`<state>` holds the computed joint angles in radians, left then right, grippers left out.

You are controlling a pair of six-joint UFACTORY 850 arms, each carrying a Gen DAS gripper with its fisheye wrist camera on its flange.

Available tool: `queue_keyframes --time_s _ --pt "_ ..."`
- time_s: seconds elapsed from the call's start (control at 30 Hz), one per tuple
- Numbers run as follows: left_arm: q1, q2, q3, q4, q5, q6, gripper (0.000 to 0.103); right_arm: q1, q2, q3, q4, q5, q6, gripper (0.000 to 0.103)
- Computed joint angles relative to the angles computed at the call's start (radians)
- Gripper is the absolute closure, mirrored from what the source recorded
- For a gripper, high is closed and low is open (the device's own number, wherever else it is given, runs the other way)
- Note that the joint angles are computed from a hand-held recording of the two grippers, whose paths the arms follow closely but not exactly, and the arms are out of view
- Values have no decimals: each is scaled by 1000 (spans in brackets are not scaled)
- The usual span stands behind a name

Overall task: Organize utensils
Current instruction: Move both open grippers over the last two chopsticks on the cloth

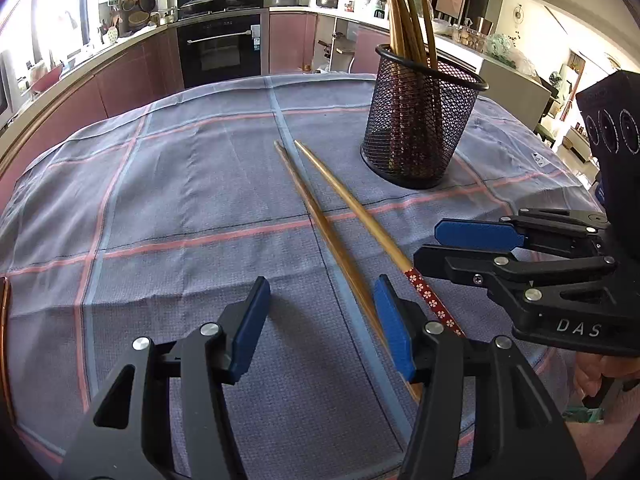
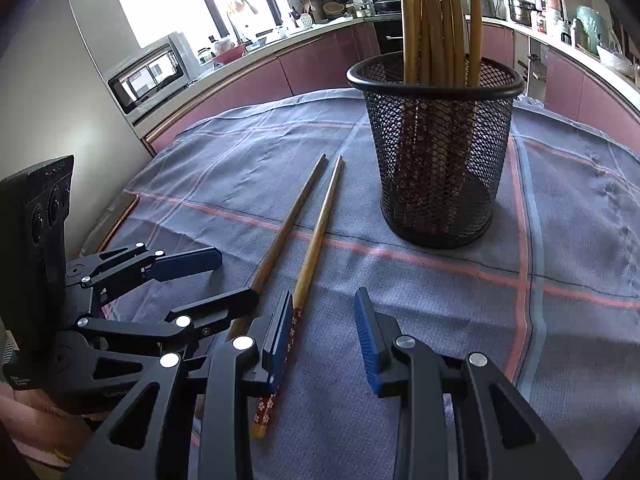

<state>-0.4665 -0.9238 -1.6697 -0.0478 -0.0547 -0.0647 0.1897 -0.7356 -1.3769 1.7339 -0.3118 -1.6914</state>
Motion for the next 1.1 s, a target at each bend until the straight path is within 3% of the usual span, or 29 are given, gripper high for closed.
queue_keyframes --time_s 0.37,0.6,0.8,0.87,1.1 --pt "6 6 8 -193 -5 188 51 24 -70 -118 -176 61 155 75" --pt "11 -15 -33 -121 -22 130 52 12 -65 -105 -148 72 141 81" --pt "29 -54 -109 -359 -73 361 55 8 -73 -117 -191 68 185 81" --pt "35 -74 -147 -427 -101 423 57 10 -77 -124 -200 69 196 81" --pt "41 -138 -259 -352 -178 330 72 7 -86 -139 -202 68 210 81"
